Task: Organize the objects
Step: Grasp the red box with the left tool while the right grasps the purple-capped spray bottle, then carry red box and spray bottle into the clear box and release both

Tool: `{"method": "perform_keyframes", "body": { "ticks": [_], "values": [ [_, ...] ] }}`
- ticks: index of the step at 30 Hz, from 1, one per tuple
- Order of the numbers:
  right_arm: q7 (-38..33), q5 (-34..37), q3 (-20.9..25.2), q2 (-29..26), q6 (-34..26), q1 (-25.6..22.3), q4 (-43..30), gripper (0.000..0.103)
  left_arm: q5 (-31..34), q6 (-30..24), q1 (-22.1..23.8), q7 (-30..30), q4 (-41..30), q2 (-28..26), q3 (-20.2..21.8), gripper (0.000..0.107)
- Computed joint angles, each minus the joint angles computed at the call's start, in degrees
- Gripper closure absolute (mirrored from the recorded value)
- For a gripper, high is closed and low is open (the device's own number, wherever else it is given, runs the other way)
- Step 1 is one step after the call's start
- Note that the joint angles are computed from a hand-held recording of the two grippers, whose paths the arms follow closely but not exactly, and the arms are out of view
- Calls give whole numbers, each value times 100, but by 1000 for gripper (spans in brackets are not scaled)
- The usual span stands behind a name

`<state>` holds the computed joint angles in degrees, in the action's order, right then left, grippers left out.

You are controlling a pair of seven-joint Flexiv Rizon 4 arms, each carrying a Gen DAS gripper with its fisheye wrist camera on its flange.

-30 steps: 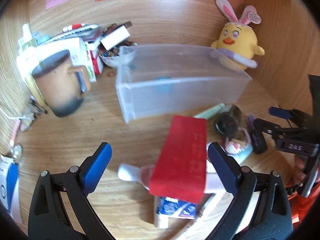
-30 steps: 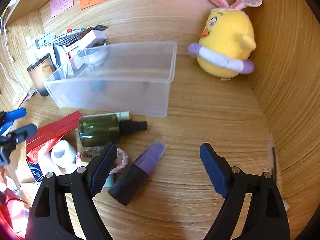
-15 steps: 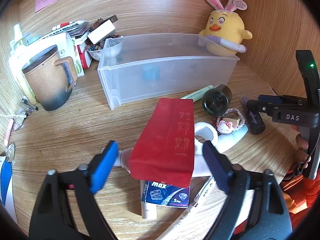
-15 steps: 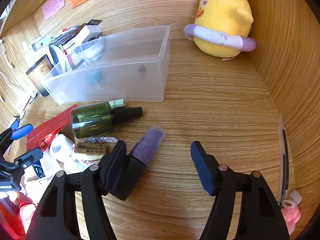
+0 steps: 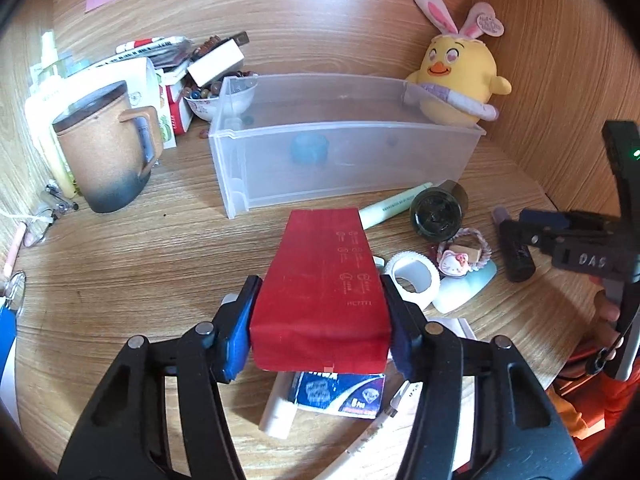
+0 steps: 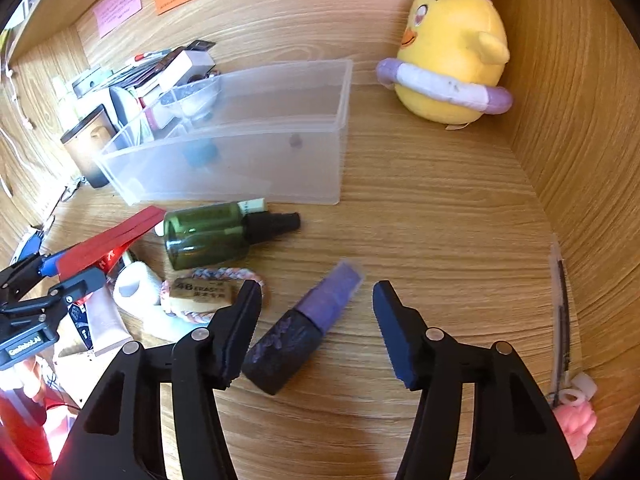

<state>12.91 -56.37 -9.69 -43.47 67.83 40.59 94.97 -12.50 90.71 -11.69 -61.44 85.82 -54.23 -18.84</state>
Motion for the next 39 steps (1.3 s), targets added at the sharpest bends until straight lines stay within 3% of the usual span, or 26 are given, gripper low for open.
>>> {"method": "perform_keyframes", "body": {
  "ticks": [5,9,12,19,28,39],
  "values": [
    [-108,252,114,-96,-28,-22,-15,50,85,362,129,-77,265,117,-110,50],
    [-7,206,33,-13,-140,77,123,71,173,599,131,-200,344,177,-79,50],
    [49,114,9,3,-198,93,155,80,257,703,198,-264,390,201,-160,50],
    [398,-267,-49,118,-417,142,231,80,472,945,313,-402,522,309,-302,50],
    [1182,-1353,67,562,-732,1,390,80,748,1178,607,-586,617,407,-661,50],
    [1630,-2420,395,615,-878,-425,36,80,831,1149,479,-709,32,232,-627,50]
  ]
}}
